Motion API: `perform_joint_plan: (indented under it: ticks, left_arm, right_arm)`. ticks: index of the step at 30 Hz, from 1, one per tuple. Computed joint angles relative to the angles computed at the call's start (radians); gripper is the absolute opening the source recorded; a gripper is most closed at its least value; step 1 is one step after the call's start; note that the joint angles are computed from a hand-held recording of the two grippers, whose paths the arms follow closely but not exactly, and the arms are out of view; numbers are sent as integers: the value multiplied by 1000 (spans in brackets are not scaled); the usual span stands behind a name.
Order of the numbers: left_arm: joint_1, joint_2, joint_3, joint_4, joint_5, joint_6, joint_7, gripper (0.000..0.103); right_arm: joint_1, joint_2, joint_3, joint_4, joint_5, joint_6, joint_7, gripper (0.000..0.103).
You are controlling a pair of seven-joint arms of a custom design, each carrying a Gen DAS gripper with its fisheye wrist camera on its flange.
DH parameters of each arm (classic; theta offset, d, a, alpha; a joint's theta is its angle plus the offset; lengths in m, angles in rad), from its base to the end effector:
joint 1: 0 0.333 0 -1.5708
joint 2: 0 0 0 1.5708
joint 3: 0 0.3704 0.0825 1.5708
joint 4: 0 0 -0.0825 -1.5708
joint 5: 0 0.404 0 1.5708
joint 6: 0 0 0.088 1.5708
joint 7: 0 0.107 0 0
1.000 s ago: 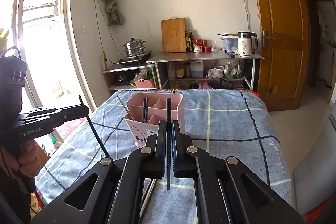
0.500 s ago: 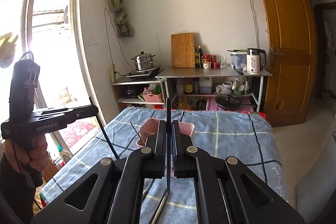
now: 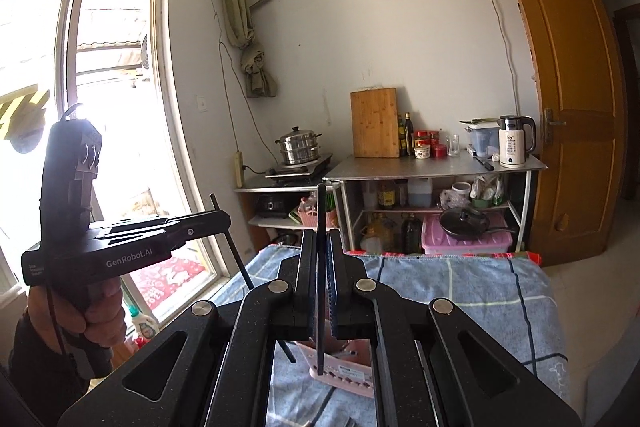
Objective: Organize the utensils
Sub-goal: 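Lift the held chopsticks upright and carry both tools over the pink basket, then open the left tool into the basket while the right tool releases its chopstick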
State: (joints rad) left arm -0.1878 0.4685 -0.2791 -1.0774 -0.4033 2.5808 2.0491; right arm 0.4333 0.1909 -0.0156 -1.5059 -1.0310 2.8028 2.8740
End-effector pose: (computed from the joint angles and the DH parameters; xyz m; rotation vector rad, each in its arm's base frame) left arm 0.7251 -0.2748 0.7465 -1.0833 2.1100 -1.4087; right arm 0.6179 0.3202 0.7198 -1.3172 1.4428 -0.8507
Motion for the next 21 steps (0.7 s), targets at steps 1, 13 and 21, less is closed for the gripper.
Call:
perform_joint_plan:
  ticks: [1,13,21]
  left_arm:
    - [-3,17,1,28,4,-5,-2,4]
    - [-19,176,-12,207,20,-45,-11,4]
    - [-10,201,-15,186,13,-66,-20,5]
  right_arm:
    - [-2,11,-3,15,-1,4,5,4]
    - [10,126,-51,114,69,0,-36,4]
    - [14,159,-54,104,171,-16,-116,4]
